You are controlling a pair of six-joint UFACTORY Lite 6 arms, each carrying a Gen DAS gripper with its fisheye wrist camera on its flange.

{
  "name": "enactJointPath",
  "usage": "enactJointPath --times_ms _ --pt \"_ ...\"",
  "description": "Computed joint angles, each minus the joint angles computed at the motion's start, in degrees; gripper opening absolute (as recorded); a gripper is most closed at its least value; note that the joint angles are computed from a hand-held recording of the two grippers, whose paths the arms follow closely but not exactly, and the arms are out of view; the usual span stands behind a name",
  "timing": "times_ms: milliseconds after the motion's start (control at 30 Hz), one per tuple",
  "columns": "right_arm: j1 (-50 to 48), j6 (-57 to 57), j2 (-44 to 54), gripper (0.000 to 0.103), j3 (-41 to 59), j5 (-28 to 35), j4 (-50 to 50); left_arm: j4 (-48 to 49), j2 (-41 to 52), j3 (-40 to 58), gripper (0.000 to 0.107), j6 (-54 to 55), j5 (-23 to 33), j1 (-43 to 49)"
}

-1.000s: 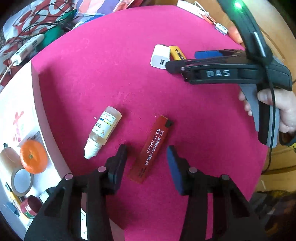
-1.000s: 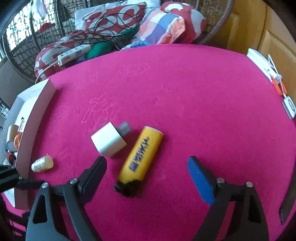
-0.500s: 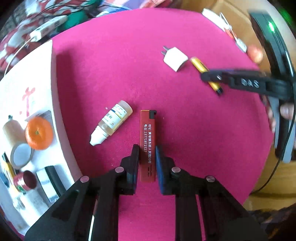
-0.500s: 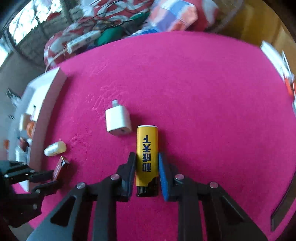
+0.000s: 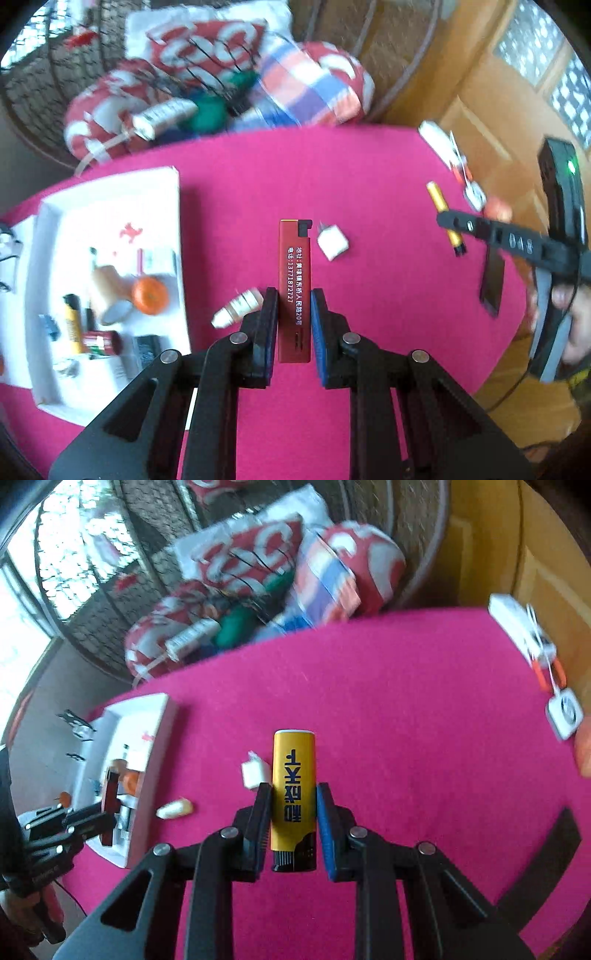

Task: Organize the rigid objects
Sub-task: 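Carry the red box and yellow lighter into the white tray and release both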

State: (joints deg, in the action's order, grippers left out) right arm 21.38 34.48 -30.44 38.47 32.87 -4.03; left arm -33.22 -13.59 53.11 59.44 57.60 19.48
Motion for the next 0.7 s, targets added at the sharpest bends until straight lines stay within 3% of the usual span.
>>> enactJointPath --times_ms 133,333,467,700 --pt "5.25 4.05 -0.27 0.022 5.99 2.03 -5.39 0.34 -2.9 6.74 0.016 -6.38 3.12 1.52" --pt "15.57 14.3 -0.94 0.023 15.07 5.77 -15.54 -4.24 -4.38 16.11 0.016 -3.43 9.15 10.89" --pt "25.53 25.87 3.34 0.023 21.9 9.66 -27.87 -7.85 -3.72 18.47 0.016 0.52 10.07 16.77" --pt "34.88 33.25 13.99 0.023 33.08 12.9 -36.36 -11.76 3.13 25.71 0.016 7.42 14.89 27.25"
